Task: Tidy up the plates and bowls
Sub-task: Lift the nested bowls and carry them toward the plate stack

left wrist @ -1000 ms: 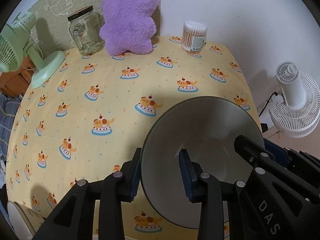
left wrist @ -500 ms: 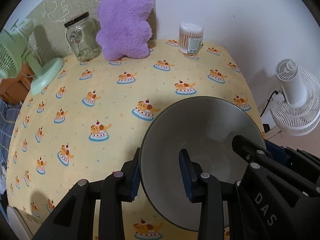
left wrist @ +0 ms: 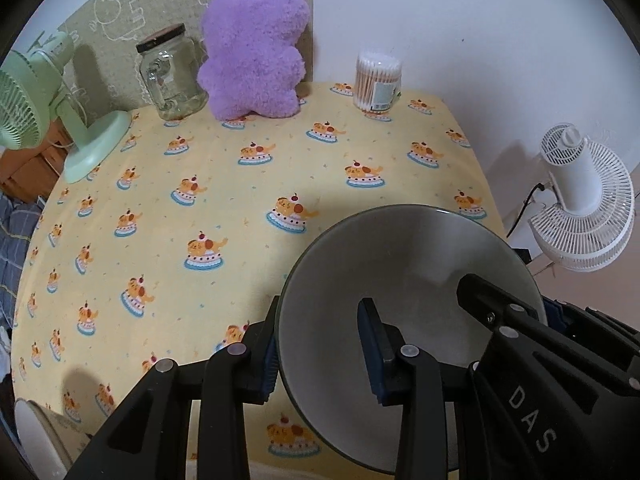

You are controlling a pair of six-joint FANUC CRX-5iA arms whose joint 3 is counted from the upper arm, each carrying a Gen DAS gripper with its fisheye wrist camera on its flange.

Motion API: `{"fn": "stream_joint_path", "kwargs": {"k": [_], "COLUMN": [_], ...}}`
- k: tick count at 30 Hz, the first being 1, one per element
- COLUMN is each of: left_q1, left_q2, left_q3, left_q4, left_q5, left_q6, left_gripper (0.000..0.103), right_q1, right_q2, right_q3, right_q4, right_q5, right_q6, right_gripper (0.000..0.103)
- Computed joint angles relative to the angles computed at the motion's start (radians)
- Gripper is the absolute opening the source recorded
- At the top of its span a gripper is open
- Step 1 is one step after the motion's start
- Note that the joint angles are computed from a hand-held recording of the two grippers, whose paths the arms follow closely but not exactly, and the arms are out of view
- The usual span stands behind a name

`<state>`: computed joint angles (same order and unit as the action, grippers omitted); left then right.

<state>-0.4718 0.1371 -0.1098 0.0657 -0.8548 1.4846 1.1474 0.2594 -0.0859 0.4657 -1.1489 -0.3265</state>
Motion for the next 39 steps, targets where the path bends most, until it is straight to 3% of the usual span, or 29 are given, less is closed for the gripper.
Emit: {"fn": "stream_joint_path", "kwargs": {"k": [18,27,39], "left_q1": [0.1,0.23,0.466], "left_q2": [-0.227,-0.343,-0.428], "left_q3": [-0.148,-0.238,-0.334], "left_q4": [0.075,0.16,0.336], "left_q5": [-0.059,-0.097,-0.158], "left_q6": [-0.102,-0.248,-0.562], "left_gripper": [0.034,0.034,0.035], "right_q1": [0.133,0.182,0.207], "right_q2": [0.027,0.135,0.362], "right_q3": [0.135,0.321,0.685], "right_q4": [0.035,0.036,0.048], "right_q5": [-0.144,-0.244,-0.412], "right_q6": [-0.072,-0.055,-0.022], "right_gripper": [0.026,0.026,0.026]}}
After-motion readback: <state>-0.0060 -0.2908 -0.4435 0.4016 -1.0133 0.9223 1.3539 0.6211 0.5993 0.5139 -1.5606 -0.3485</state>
